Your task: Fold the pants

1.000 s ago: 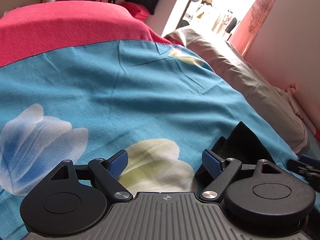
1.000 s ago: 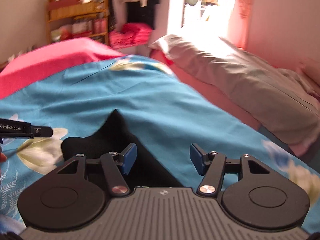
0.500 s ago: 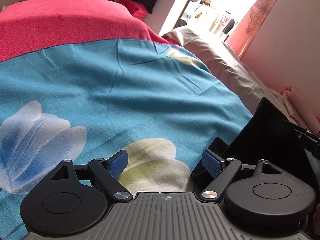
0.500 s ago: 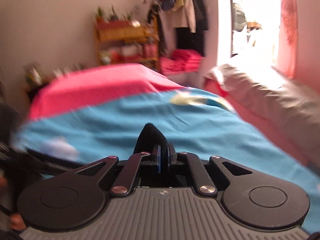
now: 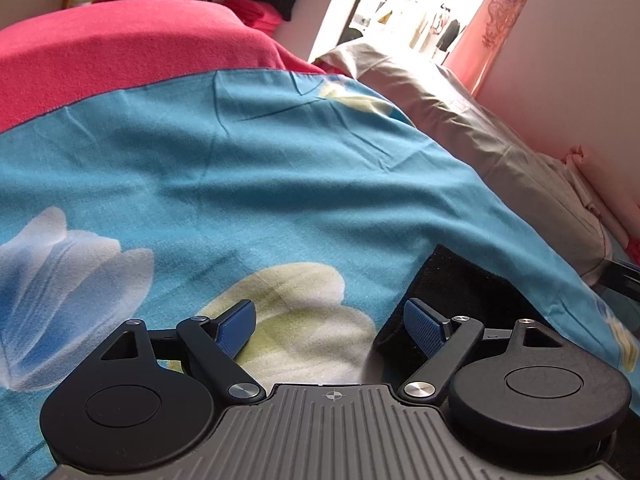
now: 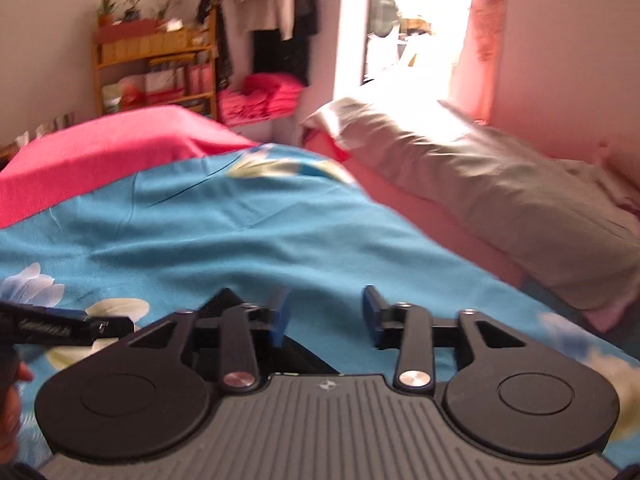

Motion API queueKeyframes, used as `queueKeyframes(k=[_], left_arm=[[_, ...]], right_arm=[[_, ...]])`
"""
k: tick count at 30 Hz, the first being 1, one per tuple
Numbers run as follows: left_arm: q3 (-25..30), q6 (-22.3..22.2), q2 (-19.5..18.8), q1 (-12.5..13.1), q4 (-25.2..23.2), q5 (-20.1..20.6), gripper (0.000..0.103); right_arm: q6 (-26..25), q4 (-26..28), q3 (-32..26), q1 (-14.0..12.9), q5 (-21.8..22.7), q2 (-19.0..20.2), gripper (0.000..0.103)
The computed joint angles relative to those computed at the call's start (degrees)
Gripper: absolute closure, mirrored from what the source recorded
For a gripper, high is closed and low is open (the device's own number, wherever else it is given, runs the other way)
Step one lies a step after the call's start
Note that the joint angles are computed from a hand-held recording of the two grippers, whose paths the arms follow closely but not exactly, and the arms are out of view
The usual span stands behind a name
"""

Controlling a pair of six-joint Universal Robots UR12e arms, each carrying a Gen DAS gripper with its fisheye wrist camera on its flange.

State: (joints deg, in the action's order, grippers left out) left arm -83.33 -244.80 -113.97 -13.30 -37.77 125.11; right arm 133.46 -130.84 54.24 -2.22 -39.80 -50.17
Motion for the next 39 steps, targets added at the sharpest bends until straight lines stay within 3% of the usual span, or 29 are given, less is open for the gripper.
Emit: queueKeyframes(k=[4,6,8,11,15,16,17,18,20,22,23,25,26,28,29,31,34,37,39], left_arm=[[1.8,1.6,-0.7,0.0,-2.3,-1.1,0.000],[3.8,2.7,-1.3,-0.2,-4.9,-2.1,0.000],[6.2,5.0,-2.3,-0.6,-6.8,-3.0,0.000],[11.0,10.5,-4.4,-1.4,-8.8,-4.7,0.000],[18.6,17.0,-8.8,-1.2,-9.7,-10.9,0.000],[19.7,18.0,-9.8,-0.8,-8.7,-13.8,0.000],[20.4,17.9,-10.8,-0.4,-7.9,-15.8,0.000],[21.3,16.5,-11.7,-0.1,-8.6,-17.5,0.000],[22.4,14.2,-13.2,0.5,-9.9,-19.7,0.000],[22.1,15.7,-13.9,-0.1,-7.7,-16.9,0.000],[22.7,16.1,-14.3,-0.5,-8.5,-15.7,0.000],[23.1,17.2,-14.8,-1.2,-8.2,-13.1,0.000],[22.9,18.0,-15.0,-1.5,-7.6,-11.7,0.000],[23.1,19.5,-15.4,-2.1,-7.4,-9.1,0.000],[23.5,20.2,-15.8,-2.4,-7.9,-7.8,0.000],[24.9,21.4,-16.6,-2.9,-9.9,-5.6,0.000],[25.8,22.8,-17.3,-3.5,-11.2,-2.9,0.000],[24.9,24.4,-17.1,-3.7,-9.6,-2.2,0.000],[24.4,25.0,-16.9,-3.7,-8.7,-2.1,0.000]], right_arm=[[8.6,-6.1,4.2,-5.4,0.3,-2.1,0.036],[13.6,-10.3,6.3,-6.9,-3.7,-2.6,0.035],[17.4,-10.1,7.3,-7.3,-9.5,-2.6,0.037],[18.0,-2.7,7.2,-7.4,-8.7,-2.1,0.043],[9.0,12.2,2.5,-6.9,-6.3,0.7,0.042],[9.5,14.2,0.8,-6.9,-7.4,1.8,0.043],[10.1,17.3,-1.5,-7.5,-6.1,3.1,0.051],[11.1,21.6,-4.4,-8.4,-3.3,4.7,0.066],[18.4,25.5,-9.3,-10.8,0.3,7.6,0.069],[26.9,19.8,-10.7,-13.1,0.0,9.0,0.075],[31.2,15.1,-10.9,-14.1,-1.7,9.6,0.084],[42.2,6.2,-11.4,-15.6,-8.5,10.3,0.092],[47.4,2.4,-11.1,-16.3,-10.5,10.4,0.102],[51.4,-6.1,-7.5,-16.1,-18.5,8.4,0.082],[49.8,-9.3,-5.9,-15.7,-20.1,7.4,0.069],[43.0,-8.5,-2.6,-15.0,-16.1,5.1,0.068],[31.9,7.4,-2.3,-13.6,-1.9,3.6,0.060],[21.2,16.9,-2.0,-10.8,-1.7,2.5,0.053],[17.2,18.9,-1.6,-9.3,-5.2,2.4,0.046]])
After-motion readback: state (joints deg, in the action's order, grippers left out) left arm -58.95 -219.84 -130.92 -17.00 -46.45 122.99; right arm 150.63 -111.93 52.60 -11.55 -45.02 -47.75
